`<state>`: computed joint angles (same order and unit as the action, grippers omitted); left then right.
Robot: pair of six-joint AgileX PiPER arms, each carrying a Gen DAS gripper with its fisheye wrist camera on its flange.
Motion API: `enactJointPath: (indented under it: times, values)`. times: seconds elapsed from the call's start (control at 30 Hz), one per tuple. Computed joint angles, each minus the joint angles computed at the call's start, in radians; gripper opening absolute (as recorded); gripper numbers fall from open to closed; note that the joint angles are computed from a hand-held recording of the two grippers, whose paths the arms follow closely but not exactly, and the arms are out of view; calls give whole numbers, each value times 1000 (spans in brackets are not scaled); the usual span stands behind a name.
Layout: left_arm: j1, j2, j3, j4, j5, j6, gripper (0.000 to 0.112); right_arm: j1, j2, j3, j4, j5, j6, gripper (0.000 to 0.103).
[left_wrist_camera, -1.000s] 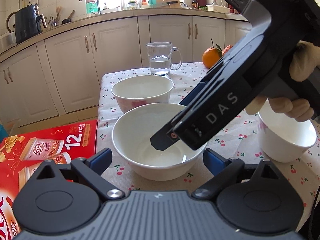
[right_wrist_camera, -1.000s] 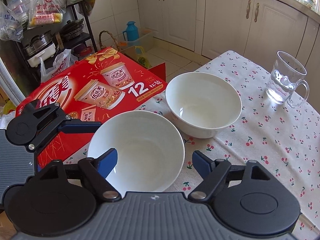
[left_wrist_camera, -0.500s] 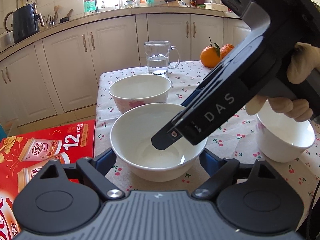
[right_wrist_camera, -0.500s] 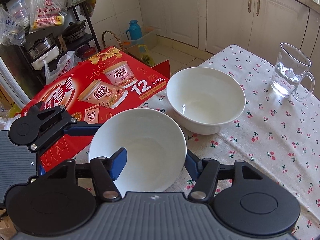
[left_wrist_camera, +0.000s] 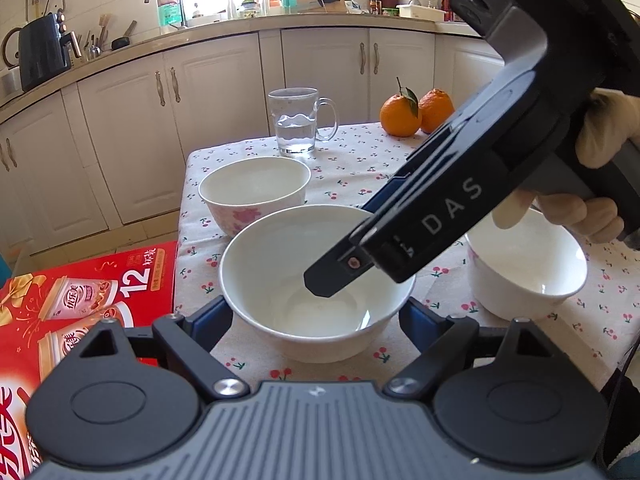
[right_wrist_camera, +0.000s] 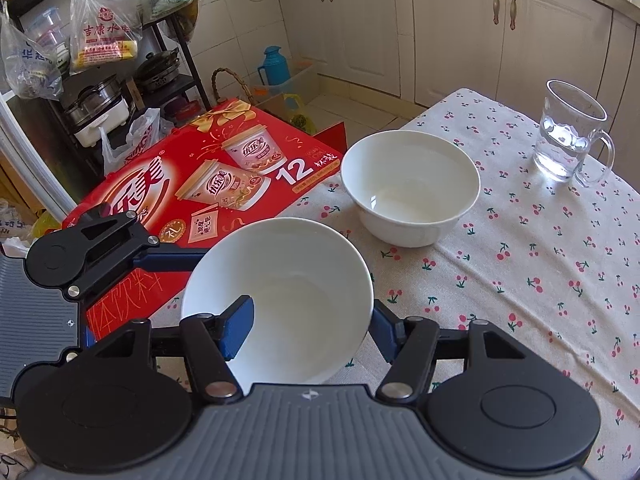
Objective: Organize plates and bowls
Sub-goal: 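Lift the pink-floral bowl with the right tool and carry it toward the white bowl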
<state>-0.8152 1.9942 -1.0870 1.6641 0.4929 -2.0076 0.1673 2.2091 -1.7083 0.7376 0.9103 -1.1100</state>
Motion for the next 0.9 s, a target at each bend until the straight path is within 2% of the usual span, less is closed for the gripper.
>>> enactJointPath:
  times: [0.23, 0.43, 0.57, 0.9]
  values:
    - [-76, -26, -36, -162, 39, 142, 90, -60, -101, 136, 64, 6, -96, 68]
    - [-134, -35, -77, -212, 70, 179, 90, -113, -187, 246, 92, -2, -171, 68]
    - [-166, -19, -133, -267, 94, 264, 90, -159, -230, 297, 117, 2, -221, 68]
    - [-192, 61, -287, -361, 69, 391, 90, -300, -290, 380, 171, 25, -323, 68]
